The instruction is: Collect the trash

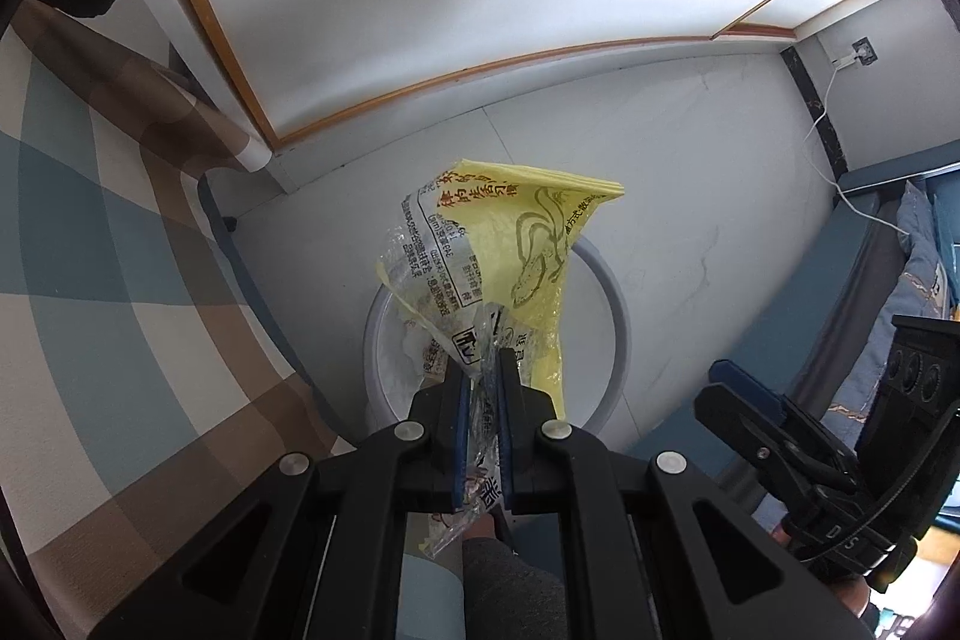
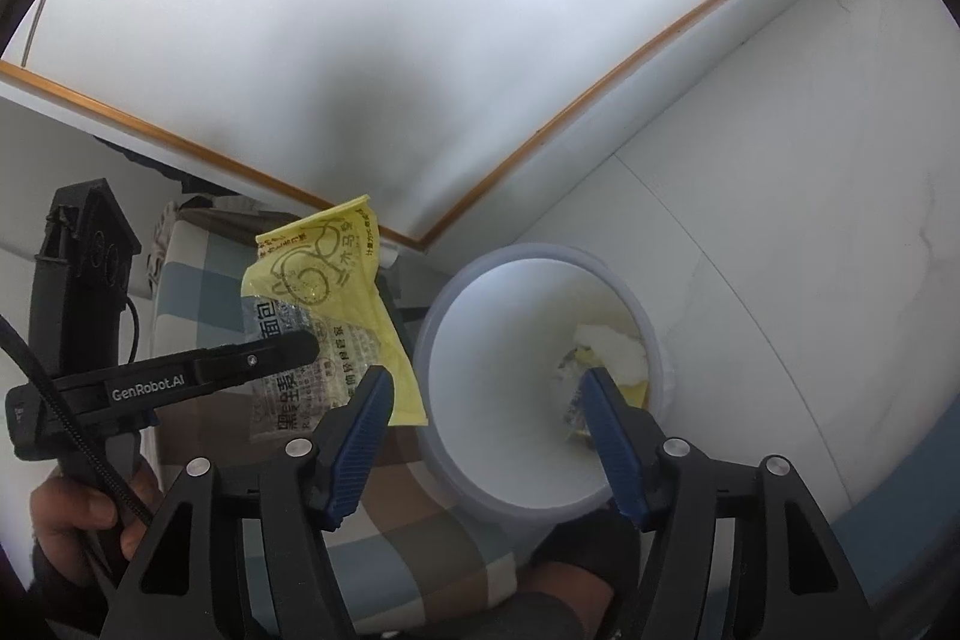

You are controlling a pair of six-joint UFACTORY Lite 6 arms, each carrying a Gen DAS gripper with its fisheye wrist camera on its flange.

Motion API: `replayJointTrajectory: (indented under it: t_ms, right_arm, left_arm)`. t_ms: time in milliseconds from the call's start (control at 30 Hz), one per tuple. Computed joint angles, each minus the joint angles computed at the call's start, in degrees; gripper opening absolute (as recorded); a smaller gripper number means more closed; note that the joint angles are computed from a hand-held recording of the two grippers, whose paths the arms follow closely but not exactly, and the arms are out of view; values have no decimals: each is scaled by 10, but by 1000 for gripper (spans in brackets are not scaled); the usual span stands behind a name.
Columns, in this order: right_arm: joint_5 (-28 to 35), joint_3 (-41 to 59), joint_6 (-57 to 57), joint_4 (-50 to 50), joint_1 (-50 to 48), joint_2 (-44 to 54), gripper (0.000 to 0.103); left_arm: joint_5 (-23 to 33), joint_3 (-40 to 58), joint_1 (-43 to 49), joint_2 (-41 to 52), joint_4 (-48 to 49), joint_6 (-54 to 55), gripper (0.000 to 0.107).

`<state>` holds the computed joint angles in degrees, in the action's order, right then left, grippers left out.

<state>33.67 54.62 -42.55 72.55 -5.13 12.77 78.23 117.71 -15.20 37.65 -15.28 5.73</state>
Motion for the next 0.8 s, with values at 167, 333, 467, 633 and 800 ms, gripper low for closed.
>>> replayJointTrajectory:
  t_ms: [167,333,467,633,800]
  right_arm:
    - [0,-31,16,-8,-26,-31,70]
    - [-4,-53,31,-19,-39,-58,71]
    - [2,-71,29,-20,-52,-80,71]
    - [1,-71,60,-52,-43,-105,79]
    - [7,-66,93,-85,-30,-143,84]
  left_arm:
    - [5,-3,-10,2,5,-14,20]
    - [18,14,-14,13,-3,-22,26]
    - [5,0,-6,-6,-9,-24,53]
    - [-14,-26,14,-51,-28,-18,65]
    - [-45,-60,32,-110,-30,-16,66]
